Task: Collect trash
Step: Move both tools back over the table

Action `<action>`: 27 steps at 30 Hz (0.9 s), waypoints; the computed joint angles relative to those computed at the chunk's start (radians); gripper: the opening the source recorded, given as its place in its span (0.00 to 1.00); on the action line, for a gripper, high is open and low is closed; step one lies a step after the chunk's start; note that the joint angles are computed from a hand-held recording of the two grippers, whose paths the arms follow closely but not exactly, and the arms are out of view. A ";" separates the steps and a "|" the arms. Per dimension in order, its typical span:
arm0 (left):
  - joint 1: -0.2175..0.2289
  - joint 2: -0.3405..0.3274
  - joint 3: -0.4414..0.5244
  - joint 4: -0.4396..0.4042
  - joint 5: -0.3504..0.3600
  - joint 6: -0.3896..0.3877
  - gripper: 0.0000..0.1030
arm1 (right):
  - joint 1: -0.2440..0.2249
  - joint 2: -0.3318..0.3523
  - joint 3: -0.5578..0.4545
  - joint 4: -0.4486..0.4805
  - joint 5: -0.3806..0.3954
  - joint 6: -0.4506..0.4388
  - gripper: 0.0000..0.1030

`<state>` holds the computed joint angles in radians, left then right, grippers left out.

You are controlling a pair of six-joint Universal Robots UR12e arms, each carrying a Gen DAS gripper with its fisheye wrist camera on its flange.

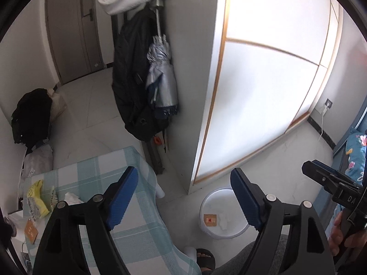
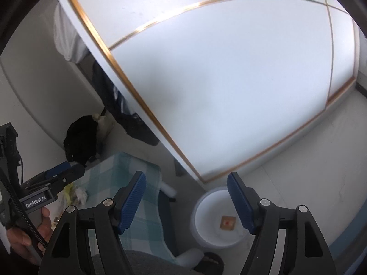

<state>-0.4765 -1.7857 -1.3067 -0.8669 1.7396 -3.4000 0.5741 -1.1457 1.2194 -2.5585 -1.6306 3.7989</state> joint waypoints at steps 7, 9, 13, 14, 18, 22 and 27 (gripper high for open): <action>0.017 0.103 -0.103 0.101 0.090 -0.046 0.86 | 0.060 0.027 -0.103 -0.048 -0.037 -0.094 0.78; 0.023 0.138 -0.144 0.142 0.129 -0.056 0.91 | 0.080 0.041 -0.132 -0.068 -0.048 -0.126 0.81; 0.030 0.190 -0.197 0.171 0.207 -0.081 0.92 | 0.122 0.077 -0.200 -0.092 -0.072 -0.183 0.87; 0.035 0.203 -0.212 0.171 0.228 -0.095 0.93 | 0.131 0.087 -0.215 -0.100 -0.072 -0.196 0.88; 0.055 0.244 -0.265 0.176 0.281 -0.150 0.96 | 0.160 0.120 -0.261 -0.116 -0.057 -0.223 0.92; 0.085 0.288 -0.328 0.163 0.309 -0.209 0.97 | 0.180 0.172 -0.332 -0.091 -0.021 -0.254 0.92; 0.133 0.330 -0.398 0.165 0.306 -0.259 0.97 | 0.204 0.242 -0.429 -0.041 0.022 -0.301 0.92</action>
<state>-0.3439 -1.4556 -1.7051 -0.7016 2.0454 -3.6587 0.7785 -0.9033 0.7904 -2.5991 -1.6084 3.4983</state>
